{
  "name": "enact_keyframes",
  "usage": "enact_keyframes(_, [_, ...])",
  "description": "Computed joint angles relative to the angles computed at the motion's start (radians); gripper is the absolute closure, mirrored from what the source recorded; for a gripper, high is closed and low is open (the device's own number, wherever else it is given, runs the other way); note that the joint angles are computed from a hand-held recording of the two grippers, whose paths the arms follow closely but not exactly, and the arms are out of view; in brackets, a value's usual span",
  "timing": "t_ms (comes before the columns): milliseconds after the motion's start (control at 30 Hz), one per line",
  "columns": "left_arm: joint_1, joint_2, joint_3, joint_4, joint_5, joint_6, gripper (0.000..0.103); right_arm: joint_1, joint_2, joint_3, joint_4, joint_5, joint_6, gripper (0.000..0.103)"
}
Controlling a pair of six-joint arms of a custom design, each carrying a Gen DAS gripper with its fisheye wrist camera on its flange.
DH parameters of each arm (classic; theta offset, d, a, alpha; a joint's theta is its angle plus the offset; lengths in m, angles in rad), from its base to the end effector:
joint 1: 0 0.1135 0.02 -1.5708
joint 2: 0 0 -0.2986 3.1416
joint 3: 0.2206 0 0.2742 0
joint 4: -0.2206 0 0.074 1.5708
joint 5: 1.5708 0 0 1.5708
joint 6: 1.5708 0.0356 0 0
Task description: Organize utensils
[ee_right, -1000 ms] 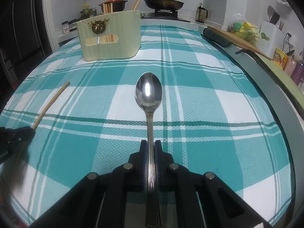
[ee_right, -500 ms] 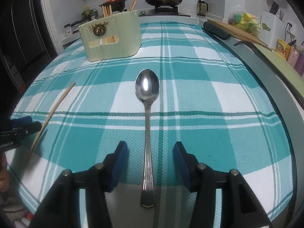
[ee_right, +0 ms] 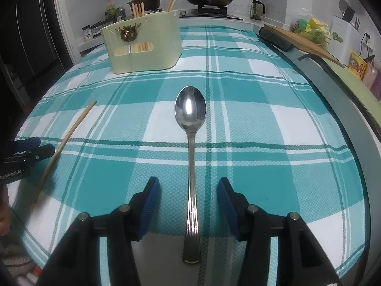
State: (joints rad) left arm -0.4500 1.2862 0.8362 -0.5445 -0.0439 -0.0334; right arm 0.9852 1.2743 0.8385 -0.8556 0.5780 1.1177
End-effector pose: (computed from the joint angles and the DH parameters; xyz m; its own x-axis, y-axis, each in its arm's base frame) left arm 0.2374 -0.1129 0.2459 -0.7684 0.3341 -0.5459 0.3876 0.9216 0.0186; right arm 0.1429 0.1803 0.2407 -0.7853 0.1784 -0.5929 0.2086 0.9778 0.0181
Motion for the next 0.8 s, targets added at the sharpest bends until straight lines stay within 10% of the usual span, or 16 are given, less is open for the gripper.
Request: enact_keyframes(800, [0.013, 0.281, 0.216, -0.024, 0.112, 0.100, 0.040, -0.200, 0.071, 0.022, 0.116, -0.106, -0.265, 0.038])
